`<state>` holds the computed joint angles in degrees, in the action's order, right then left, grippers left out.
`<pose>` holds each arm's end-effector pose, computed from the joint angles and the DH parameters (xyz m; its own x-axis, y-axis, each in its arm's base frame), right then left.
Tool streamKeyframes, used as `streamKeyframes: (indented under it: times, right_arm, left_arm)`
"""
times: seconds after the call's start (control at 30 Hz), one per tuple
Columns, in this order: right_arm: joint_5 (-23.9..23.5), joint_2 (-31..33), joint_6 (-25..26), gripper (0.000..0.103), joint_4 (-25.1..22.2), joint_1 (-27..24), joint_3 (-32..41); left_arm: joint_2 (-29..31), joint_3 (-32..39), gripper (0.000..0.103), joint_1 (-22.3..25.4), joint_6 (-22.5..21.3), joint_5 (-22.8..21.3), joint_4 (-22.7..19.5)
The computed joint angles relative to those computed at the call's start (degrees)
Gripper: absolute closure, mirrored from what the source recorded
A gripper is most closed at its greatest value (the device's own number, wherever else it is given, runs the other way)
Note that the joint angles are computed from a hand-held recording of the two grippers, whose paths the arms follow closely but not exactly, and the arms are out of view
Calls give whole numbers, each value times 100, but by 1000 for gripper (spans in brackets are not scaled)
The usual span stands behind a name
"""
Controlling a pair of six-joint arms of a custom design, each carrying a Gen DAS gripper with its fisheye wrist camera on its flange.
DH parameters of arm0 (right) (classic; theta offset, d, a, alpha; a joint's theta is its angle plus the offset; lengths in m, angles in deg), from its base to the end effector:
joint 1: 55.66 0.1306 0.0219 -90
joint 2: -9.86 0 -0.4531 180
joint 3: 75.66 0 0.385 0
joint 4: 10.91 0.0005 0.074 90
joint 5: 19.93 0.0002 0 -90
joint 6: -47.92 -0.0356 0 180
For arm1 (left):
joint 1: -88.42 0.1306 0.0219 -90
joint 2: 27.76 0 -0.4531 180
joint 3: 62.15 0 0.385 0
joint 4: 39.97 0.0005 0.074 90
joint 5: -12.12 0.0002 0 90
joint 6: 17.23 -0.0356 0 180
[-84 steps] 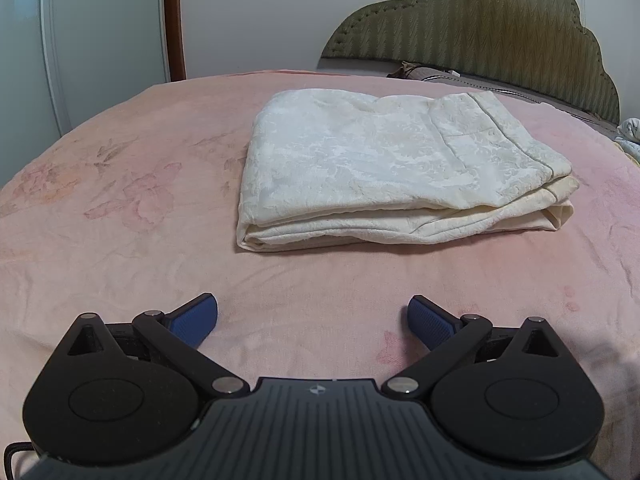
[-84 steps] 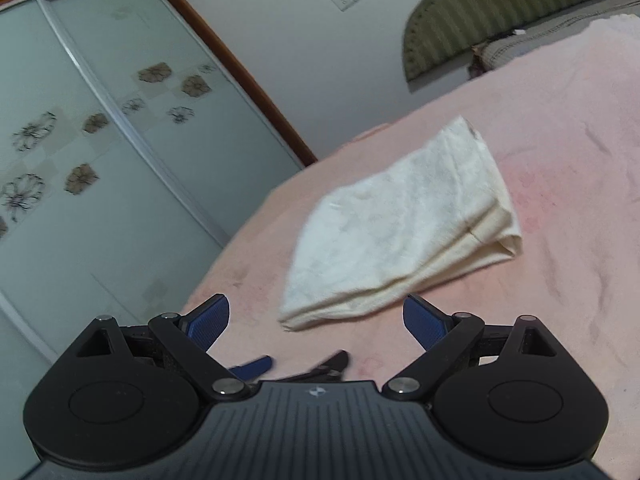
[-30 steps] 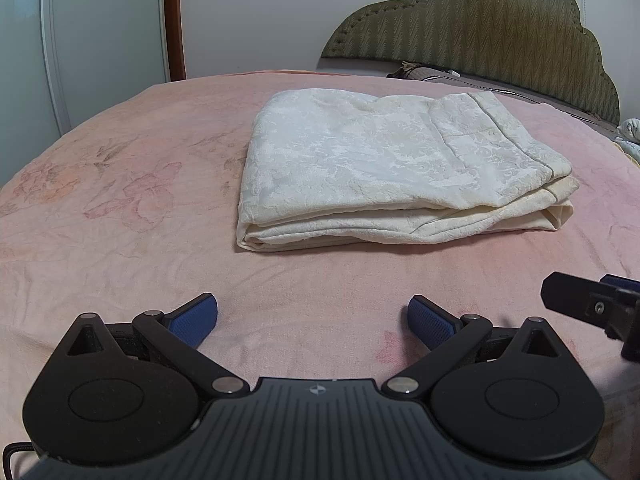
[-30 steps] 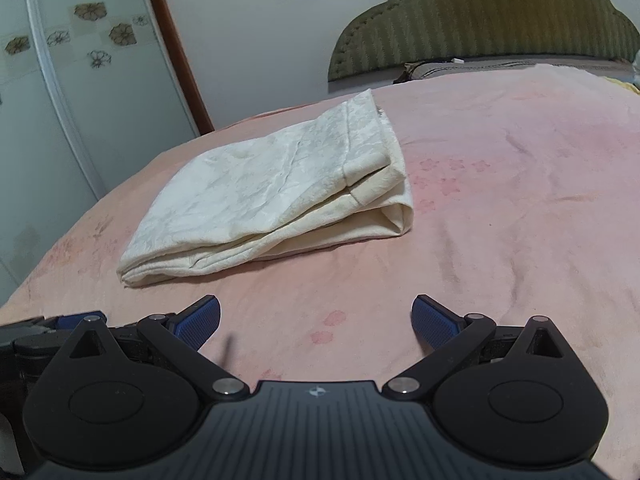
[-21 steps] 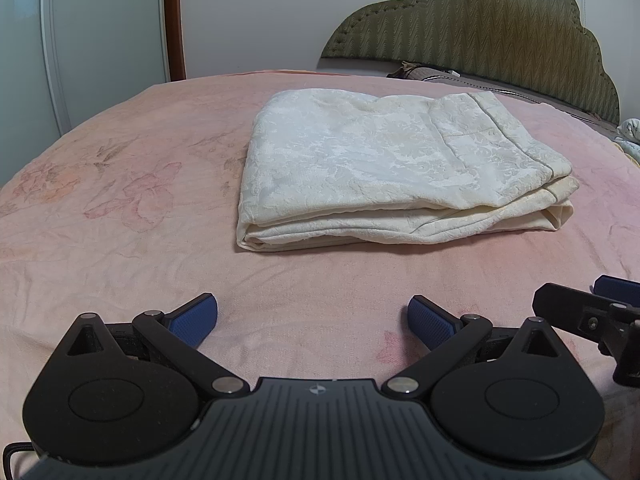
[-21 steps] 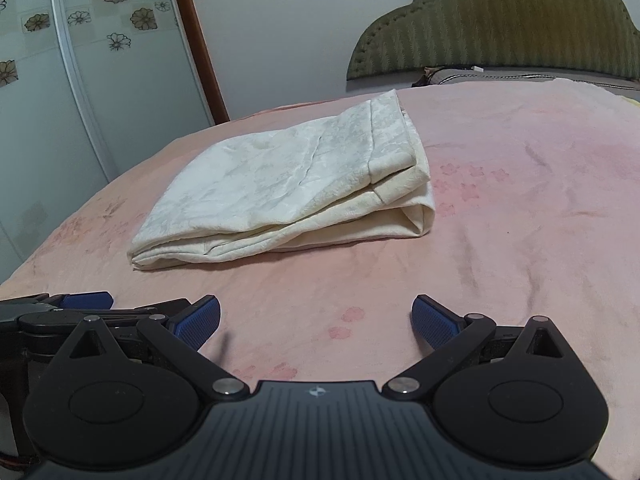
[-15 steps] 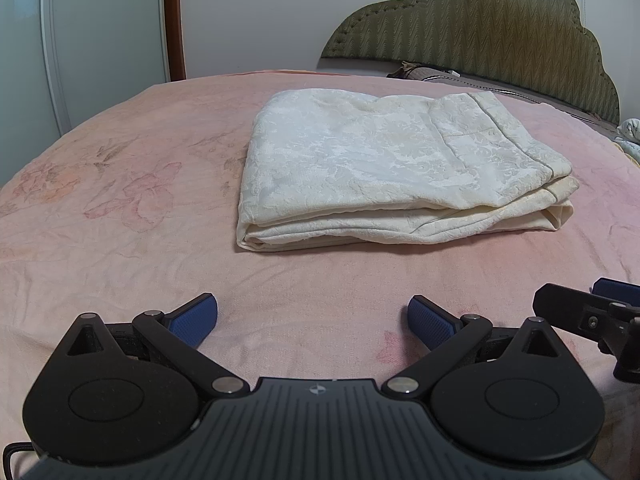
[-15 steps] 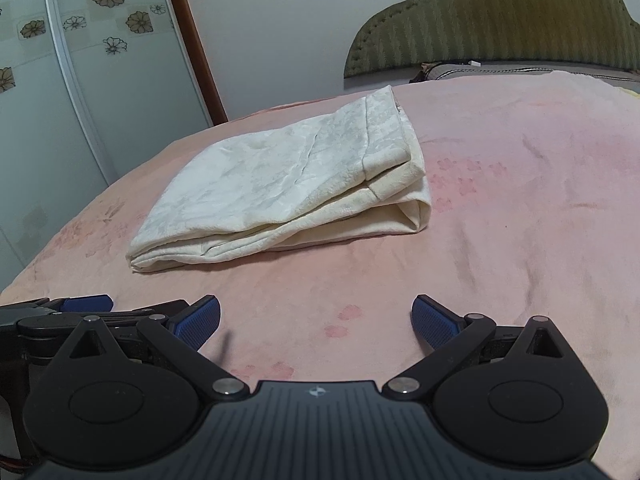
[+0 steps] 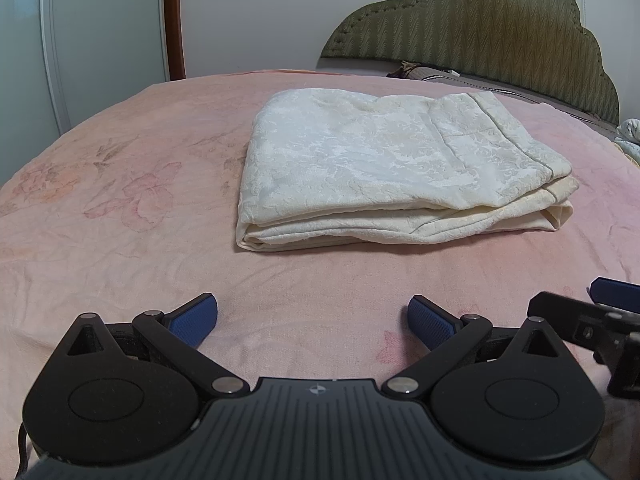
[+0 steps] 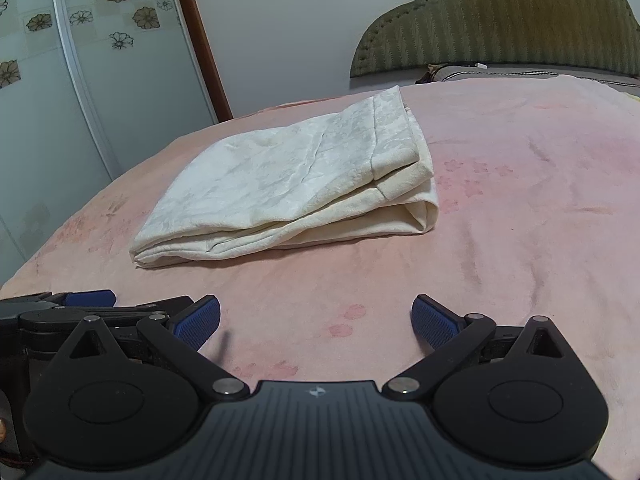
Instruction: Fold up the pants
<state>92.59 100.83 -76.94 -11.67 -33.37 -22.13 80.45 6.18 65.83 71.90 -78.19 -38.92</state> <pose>0.3932 0.1459 0.2833 -0.5106 0.3613 -0.7802 0.2681 0.9291 0.2548 0.5023 -0.2093 0.2453 -0.5731 0.2549 -0.7789 0.3890 0.9211 0.0152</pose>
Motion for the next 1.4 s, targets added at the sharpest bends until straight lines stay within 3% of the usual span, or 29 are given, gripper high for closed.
streamKeyframes:
  times: [0.23, 0.3, 0.47, 0.67, 0.83, 0.97, 1.4]
  right_arm:
    - [10, 79, 505, 0, -399, 63, 171]
    - [77, 122, 551, 0, -519, 92, 227]
    - [137, 143, 706, 0, -579, 135, 268]
    - [226, 262, 644, 0, -946, 101, 447]
    - [316, 307, 695, 0, -986, 139, 476]
    - [295, 288, 693, 0, -969, 126, 453]
    - [299, 298, 692, 0, -972, 130, 463]
  left_arm:
    - [-16, 451, 0, 137, -510, 486, -1149]
    - [4, 522, 0, 160, -510, 564, -1276]
    - [-38, 362, 1, 103, -328, 387, -901]
    - [-34, 127, 1, -5, -140, -401, 61]
    - [27, 212, 0, -41, -320, -484, -139]
    - [2, 146, 0, -33, -397, -453, -35]
    - [74, 245, 0, 67, -92, -194, -260]
